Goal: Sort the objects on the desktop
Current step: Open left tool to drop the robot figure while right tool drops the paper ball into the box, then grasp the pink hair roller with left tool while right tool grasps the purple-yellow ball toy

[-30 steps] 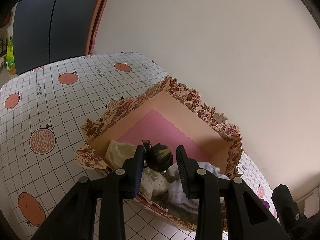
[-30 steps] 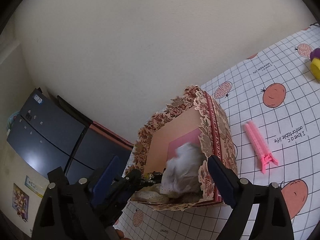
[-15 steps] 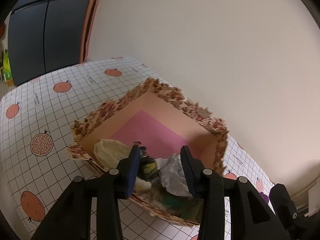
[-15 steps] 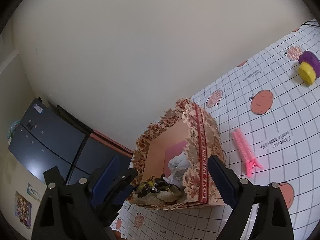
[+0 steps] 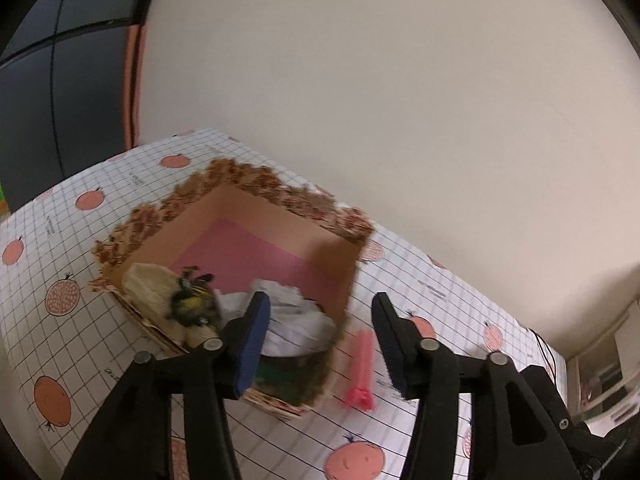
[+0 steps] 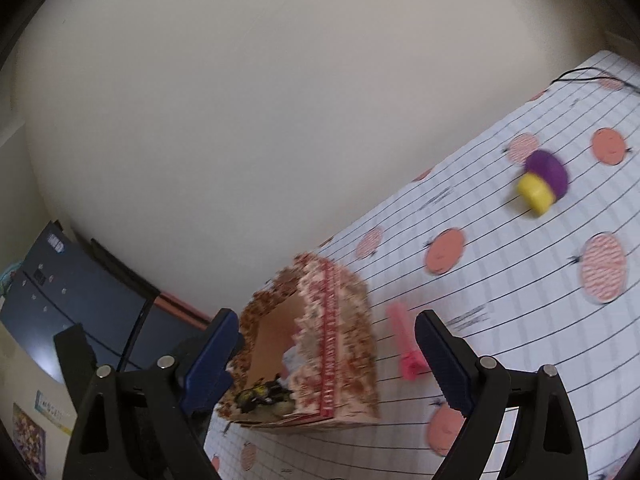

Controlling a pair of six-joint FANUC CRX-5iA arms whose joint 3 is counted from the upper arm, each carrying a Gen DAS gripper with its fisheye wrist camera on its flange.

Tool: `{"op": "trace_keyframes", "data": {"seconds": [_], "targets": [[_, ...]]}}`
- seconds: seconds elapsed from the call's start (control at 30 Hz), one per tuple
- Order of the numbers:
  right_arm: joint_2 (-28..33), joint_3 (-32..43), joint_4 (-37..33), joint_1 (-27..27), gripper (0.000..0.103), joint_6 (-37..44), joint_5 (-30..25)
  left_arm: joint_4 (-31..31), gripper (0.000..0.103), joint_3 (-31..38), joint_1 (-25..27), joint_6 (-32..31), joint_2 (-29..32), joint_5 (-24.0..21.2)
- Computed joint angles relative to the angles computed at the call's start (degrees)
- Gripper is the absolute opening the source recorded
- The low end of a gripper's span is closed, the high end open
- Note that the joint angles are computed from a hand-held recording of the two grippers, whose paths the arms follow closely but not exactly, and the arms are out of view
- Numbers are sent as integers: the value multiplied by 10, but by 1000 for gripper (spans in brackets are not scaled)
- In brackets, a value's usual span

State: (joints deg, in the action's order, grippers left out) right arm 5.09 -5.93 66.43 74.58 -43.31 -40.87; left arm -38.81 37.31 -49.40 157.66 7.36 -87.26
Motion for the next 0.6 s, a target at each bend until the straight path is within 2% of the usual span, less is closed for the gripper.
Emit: {"op": "trace_keyframes", "data": {"seconds": [0.27,0.6], "targets": [[-36,-23,-44,21,92,36,-112,8,60,69,-24,-64,60,-5],[-33,-7,-143,21,92,126,-173,85,63,92,-6,-123,117,10]]}}
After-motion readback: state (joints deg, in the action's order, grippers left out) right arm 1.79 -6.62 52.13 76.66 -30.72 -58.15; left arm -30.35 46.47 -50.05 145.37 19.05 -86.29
